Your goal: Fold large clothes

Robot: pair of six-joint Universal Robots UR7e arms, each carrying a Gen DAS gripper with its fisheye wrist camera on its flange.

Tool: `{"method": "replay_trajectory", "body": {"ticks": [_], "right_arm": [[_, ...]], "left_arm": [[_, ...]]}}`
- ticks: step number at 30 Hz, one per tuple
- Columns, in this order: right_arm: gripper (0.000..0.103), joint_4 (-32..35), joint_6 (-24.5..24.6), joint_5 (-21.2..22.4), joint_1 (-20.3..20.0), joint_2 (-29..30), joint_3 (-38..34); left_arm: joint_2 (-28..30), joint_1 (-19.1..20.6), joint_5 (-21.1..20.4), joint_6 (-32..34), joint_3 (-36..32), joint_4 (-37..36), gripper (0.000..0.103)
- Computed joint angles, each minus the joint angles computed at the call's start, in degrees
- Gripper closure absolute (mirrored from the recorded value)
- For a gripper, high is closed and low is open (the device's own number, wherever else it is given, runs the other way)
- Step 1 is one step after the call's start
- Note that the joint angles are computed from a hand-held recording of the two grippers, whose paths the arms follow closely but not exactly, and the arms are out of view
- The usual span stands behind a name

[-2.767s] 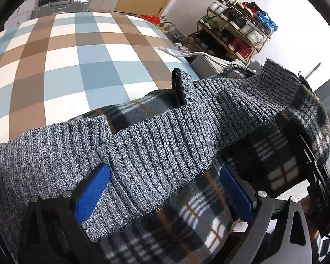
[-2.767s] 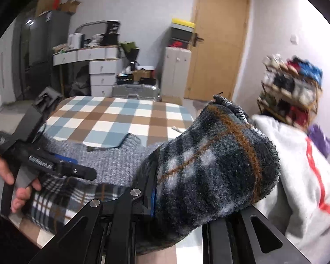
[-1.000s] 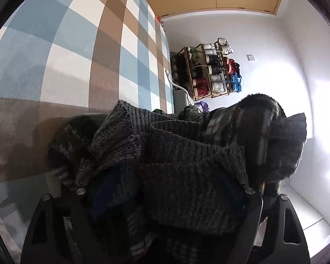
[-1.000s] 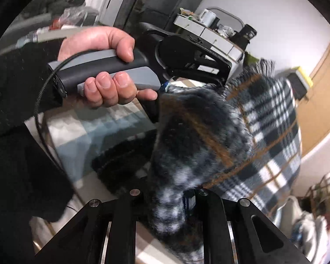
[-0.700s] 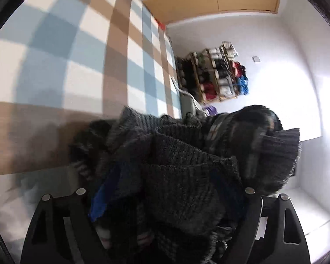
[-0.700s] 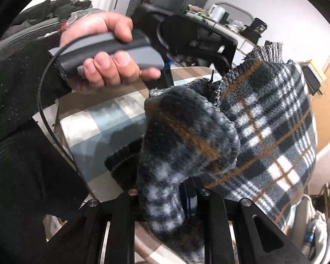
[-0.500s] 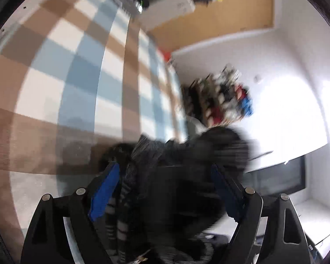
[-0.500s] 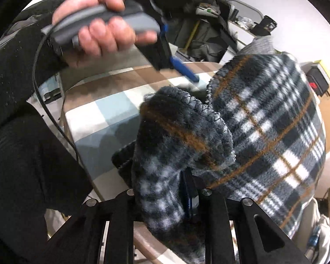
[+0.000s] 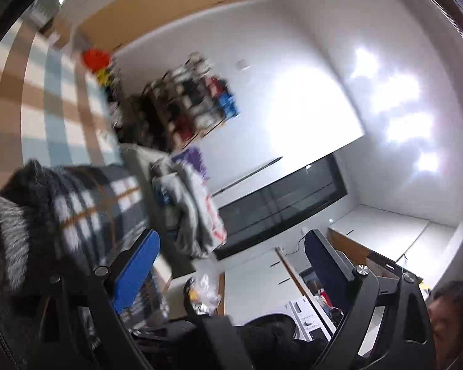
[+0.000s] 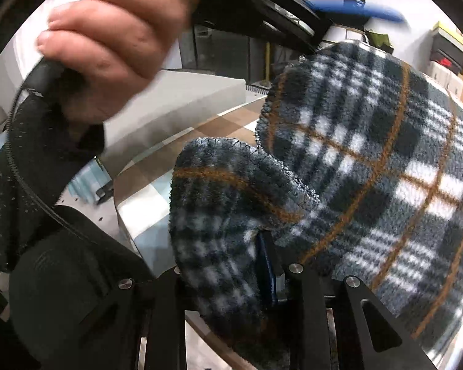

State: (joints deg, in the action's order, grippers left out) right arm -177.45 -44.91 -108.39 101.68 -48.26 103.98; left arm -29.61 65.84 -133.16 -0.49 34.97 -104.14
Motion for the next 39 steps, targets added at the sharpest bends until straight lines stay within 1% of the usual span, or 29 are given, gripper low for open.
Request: {"method": "replay_trajectory", "body": {"ticks": [1,2,3,4,5,6,7,8,9,10,11,12,14,16,17,18,19,20,21,22,23,25,26,27,29,34,35,37,39], "right_arm": [[0.073,-0.1,-0.1,0.0,0.0,0.0,0.0],[0.071,-0.2,0.2,0.2,0.2,0.2,0.2],[0.068,0.5,0.6,1.3,-0.2,-0.3,0.4],[0.066,1.2,1.2,2.6,-0.6,-0.8,0.5],[0.062,2.0,1.9,3.6,-0.9,-1.3,0.8],[0.053,3.2,2.3,4.4,-1.0,-1.7,0.7],[0.047,5.4,2.5,6.0,-1.5,-2.6,0.7],[0.033,7.8,2.8,7.3,-1.7,-3.3,0.4],[0.019,12.6,3.1,10.8,-2.5,-5.0,0.2],[0.015,17.0,3.4,14.1,-3.3,-6.5,0.0],[0.014,21.6,3.7,18.2,-4.5,-8.8,0.0],[0.012,23.9,4.2,20.3,-5.2,-10.2,-0.1],[0.008,28.7,6.1,25.2,-6.8,-13.1,-0.3],[0.004,30.1,9.2,31.3,-8.9,-16.6,0.2],[0.0,30.1,9.8,32.8,-9.5,-17.5,0.2],[0.0,29.5,11.3,35.0,-10.4,-18.7,0.2],[0.0,29.2,12.7,35.7,-10.9,-18.9,-0.3],[0.0,29.5,14.7,35.4,-11.1,-19.2,-1.3],[0.0,30.9,17.4,34.3,-11.2,-19.0,-3.0],[0.0,31.6,18.9,33.7,-11.1,-19.1,-2.9],[0.0,34.4,20.8,32.8,-11.3,-18.3,-4.8],[0.0,39.0,25.0,29.3,-11.6,-16.0,-8.4],[0.0,41.6,27.3,28.4,-11.5,-14.5,-10.5],[0.0,44.1,30.0,28.9,-12.3,-13.2,-12.1],[0.0,45.2,31.6,29.4,-13.6,-12.0,-13.4],[0.0,42.5,34.0,30.5,-14.8,-10.5,-13.8],[0.0,42.0,34.2,31.0,-15.3,-10.4,-13.9],[0.0,40.9,34.5,32.1,-15.8,-10.2,-13.8],[0.0,40.0,34.6,33.8,-16.5,-10.5,-13.2]], "left_arm": [[1.1,0.0,2.3,-0.8,-1.8,2.2,0.011],[1.9,0.0,5.7,-2.2,-3.1,4.0,0.011],[2.4,0.1,8.3,-3.3,-4.0,5.6,0.011],[2.6,0.2,9.6,-4.2,-4.3,6.1,0.011],[2.3,0.5,10.6,-5.2,-3.6,5.7,0.011],[2.0,0.9,10.7,-6.0,-2.8,4.8,0.011],[0.0,1.1,10.3,-6.2,0.3,3.5,0.011],[-0.6,1.3,10.1,-6.5,1.1,3.0,0.011],[-1.3,1.4,10.3,-6.3,2.2,2.5,0.011],[-1.9,1.6,10.2,-5.8,3.4,1.9,0.011],[-2.7,1.6,10.4,-5.4,5.0,1.1,0.011],[-2.9,1.9,10.8,-5.4,5.4,0.9,0.011],[-3.0,2.5,9.6,-6.9,6.5,-0.7,0.011],[-3.0,2.8,8.5,-8.0,6.2,-0.7,0.011],[-2.5,2.5,8.7,-8.5,5.3,-0.7,0.011],[-2.0,2.2,9.3,-8.5,4.5,-0.5,0.011],[-1.7,1.9,10.0,-8.1,3.9,-0.2,0.011],[-2.2,1.5,11.3,-7.3,4.4,-0.2,0.011],[-2.7,1.2,12.5,-6.7,5.0,-0.3,0.012],[-2.9,1.0,13.4,-6.1,5.4,-0.4,0.012],[-3.3,0.9,14.1,-5.5,6.0,-0.7,0.012],[-4.0,0.8,15.1,-5.3,7.2,-1.2,0.012],[-4.3,0.9,15.3,-5.4,7.7,-1.4,0.012],[-4.6,1.0,15.1,-5.6,8.2,-1.7,0.012],[-4.8,1.2,15.2,-6.2,9.1,-2.7,0.012],[-8.0,0.3,17.7,-8.4,13.5,-6.9,0.012],[-9.1,0.2,17.2,-8.6,15.2,-8.6,0.012],[-10.8,0.1,14.3,-8.9,18.2,-11.6,0.012],[-12.9,0.0,8.8,-9.3,22.3,-15.1,0.012]]}}
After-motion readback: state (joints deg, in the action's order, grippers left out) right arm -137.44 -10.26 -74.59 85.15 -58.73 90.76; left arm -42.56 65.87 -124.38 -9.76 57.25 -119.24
